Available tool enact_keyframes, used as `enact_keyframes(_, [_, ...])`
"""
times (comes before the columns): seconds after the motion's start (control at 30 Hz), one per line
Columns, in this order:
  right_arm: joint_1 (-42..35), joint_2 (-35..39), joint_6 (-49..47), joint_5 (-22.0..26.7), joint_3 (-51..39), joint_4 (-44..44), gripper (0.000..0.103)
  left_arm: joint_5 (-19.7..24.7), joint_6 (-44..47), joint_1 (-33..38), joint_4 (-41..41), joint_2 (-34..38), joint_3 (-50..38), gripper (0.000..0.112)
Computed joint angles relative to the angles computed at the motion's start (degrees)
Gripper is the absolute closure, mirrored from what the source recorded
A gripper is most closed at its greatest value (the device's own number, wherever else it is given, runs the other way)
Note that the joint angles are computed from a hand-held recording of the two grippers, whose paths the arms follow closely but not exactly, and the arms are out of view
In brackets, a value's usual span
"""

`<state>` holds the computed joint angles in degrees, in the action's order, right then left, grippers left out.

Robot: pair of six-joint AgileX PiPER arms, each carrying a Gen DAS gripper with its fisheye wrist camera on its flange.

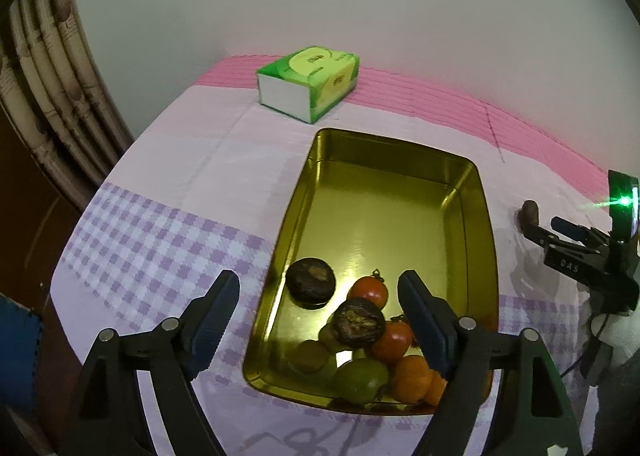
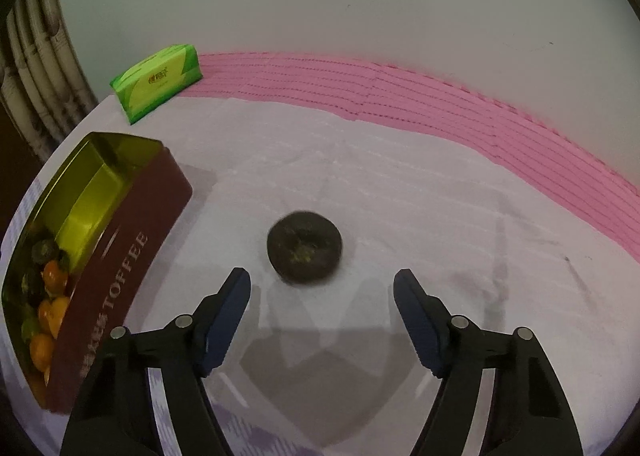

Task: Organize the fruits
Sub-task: 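Move the right tool to the last dark brown round fruit and grasp it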

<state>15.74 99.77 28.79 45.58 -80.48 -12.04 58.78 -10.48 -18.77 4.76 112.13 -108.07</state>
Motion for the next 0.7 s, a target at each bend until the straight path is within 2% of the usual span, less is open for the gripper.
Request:
enact_keyframes(0.1, [-0.9,1.9,-1.6,-0.3,-2.0,1.5,0.036,0.1,-0.1,0.6,0.1,-0.3,0.4,0.033])
enact_keyframes(0.23, [-0.8,4.4,-1.9,-0.2,-4.4,1.9,0.04,0.3,-0.8,1.2,1.2,-0.8,0.9,0.025])
enact_keyframes(0.3, [-0.8,4.9,-1.9,-0.5,-4.6,2.2,0.046,0.6,-0.8,1.6,1.4,-1.0,1.2,0.025])
enact_keyframes(0.33, [-1.1,5.1,-2.9,-0.7,-4.5,3.5,0.052,0.7,-0.8,1.9,1.4,-1.2,1.4,0.024])
enact_keyframes(0.43, [-0.2,5.6,-1.6,-0.9,-4.5,1.3,0.06,1.1,-0.8,2.7,1.4,-1.4,1.8,0.024])
enact_keyframes(0.7, [0.4,3.9,-1.9,-1.2,-3.8,2.0,0.061,1.2,-1.0,4.5,1.4,-3.3,3.9,0.022])
